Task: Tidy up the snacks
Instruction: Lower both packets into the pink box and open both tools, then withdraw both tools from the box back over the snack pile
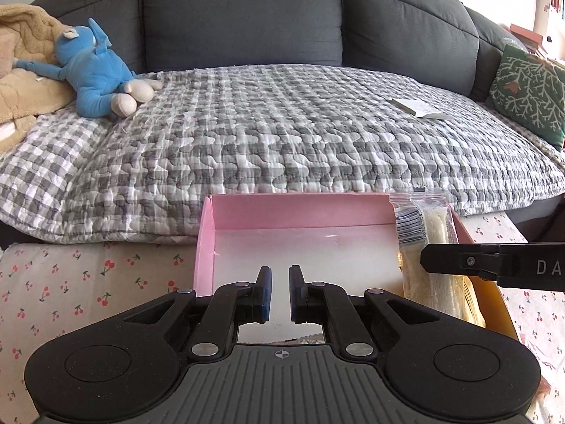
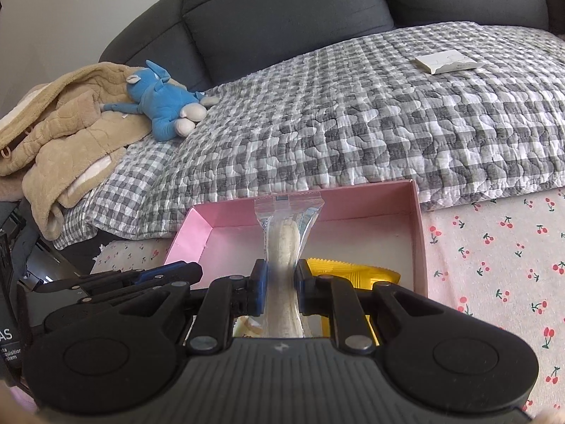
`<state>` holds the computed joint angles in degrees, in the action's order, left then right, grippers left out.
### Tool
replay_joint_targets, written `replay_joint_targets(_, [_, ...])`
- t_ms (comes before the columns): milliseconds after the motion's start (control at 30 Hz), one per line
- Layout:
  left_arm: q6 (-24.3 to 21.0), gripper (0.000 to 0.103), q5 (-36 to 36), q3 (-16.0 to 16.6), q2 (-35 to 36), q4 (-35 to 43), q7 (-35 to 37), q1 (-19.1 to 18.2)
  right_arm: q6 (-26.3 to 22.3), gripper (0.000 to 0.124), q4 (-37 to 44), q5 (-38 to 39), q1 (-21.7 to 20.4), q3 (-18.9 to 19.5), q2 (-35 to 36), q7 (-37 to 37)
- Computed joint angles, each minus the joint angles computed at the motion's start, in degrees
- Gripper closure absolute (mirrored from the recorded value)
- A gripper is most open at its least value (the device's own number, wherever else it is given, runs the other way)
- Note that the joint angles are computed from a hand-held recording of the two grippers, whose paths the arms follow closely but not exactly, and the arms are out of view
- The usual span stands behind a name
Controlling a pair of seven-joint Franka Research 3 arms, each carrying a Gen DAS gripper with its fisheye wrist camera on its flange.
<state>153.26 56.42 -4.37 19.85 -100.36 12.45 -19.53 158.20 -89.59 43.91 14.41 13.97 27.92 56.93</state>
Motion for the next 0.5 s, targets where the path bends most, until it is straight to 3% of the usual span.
replay_joint_targets(233, [1.38, 0.084, -1.90, 0.11, 1.74, 0.95, 1.62, 0.51, 0.19, 0.087, 0.41, 1.03, -0.40, 0.37, 0.44, 0.12])
replay_joint_targets(333, [1.90, 0.069, -1.52, 0.63, 1.31, 0.32, 0.87, -0.06, 0.58, 0.077, -0.71, 1.36, -0.58, 0.55, -0.47, -1.06])
replay_joint_targets(400, [1.95, 0.047, 0.06, 1.13, 0.68, -0.28, -0.73, -0.71, 1.15, 0.071, -1.82, 1.43, -0.48, 0.47, -1.34, -1.78])
replay_joint_targets(500, [1.94, 0.035, 1.96, 1.07, -0.43, -1.24, -2.47, -0.94, 1.63, 0.061, -3.81, 1.94, -0.63, 0.51, -3.09, -3.26])
